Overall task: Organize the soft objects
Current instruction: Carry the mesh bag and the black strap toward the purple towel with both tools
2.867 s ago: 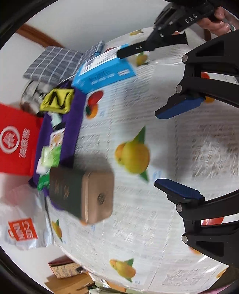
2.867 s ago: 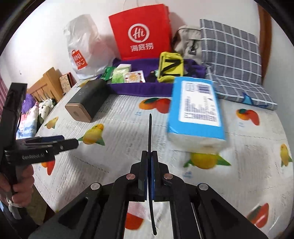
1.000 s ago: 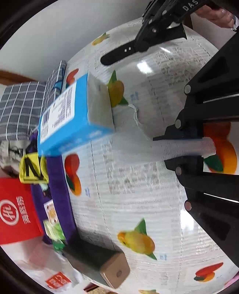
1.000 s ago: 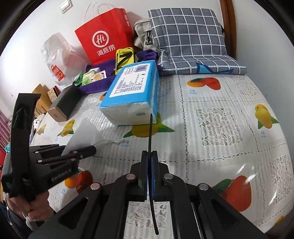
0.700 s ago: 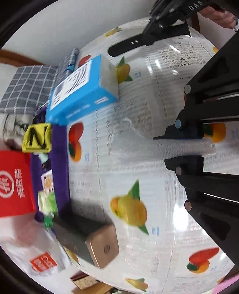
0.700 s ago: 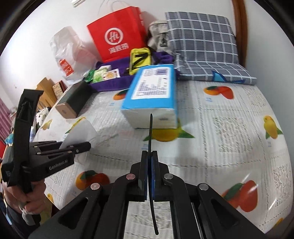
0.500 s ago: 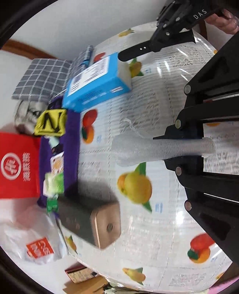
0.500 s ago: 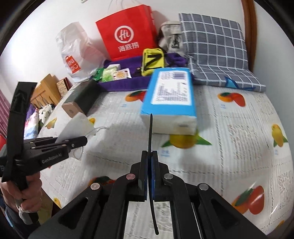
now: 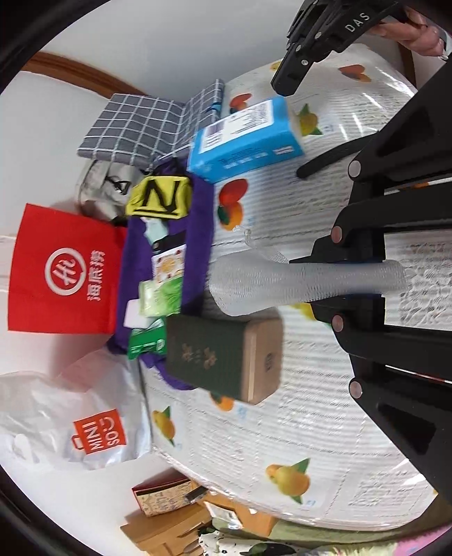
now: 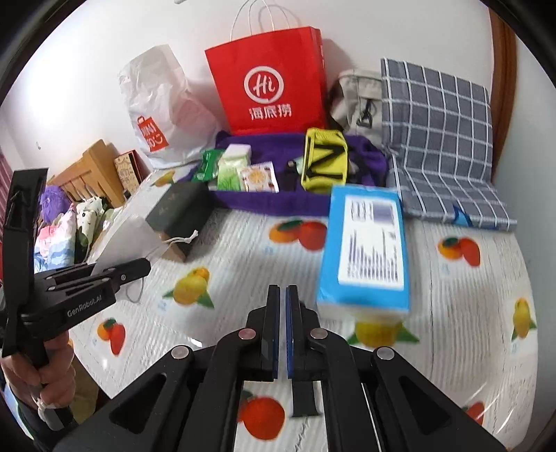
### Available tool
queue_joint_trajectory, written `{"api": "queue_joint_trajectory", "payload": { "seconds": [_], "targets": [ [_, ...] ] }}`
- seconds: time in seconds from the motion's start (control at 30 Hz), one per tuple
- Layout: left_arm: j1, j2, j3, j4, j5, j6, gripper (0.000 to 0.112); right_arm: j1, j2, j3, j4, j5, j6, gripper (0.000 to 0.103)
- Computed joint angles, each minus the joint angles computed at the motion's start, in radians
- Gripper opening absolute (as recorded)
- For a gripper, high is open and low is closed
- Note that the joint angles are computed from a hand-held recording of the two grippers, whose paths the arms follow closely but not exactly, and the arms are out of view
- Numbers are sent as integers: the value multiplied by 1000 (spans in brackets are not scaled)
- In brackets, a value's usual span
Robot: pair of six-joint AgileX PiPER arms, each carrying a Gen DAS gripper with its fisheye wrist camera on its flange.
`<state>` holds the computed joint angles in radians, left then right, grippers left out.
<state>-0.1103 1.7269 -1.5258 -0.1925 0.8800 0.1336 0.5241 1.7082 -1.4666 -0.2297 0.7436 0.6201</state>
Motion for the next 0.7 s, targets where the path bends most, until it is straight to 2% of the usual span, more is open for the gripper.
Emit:
{"api": "queue_joint_trajectory", "payload": {
  "seconds": [0.13, 0.23, 0.5, 0.6, 0.67, 0.7],
  "targets": [
    [16, 37, -61, -8, 23, 7, 10, -22, 44, -62, 54, 26, -79, 4],
    [23, 55, -74, -15, 28, 6, 10, -17, 38, -5, 65, 1, -102, 11],
    [37, 86, -60, -32, 18, 11, 10, -24, 82, 170, 164, -71, -164, 12],
    [44, 90, -59, -41, 19, 17, 10, -15, 95, 209, 156, -97, -155, 13],
    [48, 92, -59, -43, 19, 19, 10, -10, 84, 240, 161, -139, -167, 20],
    [49, 92, -59, -46, 18, 20, 10, -10, 82, 251, 178, -160, -190, 28]
  ]
}}
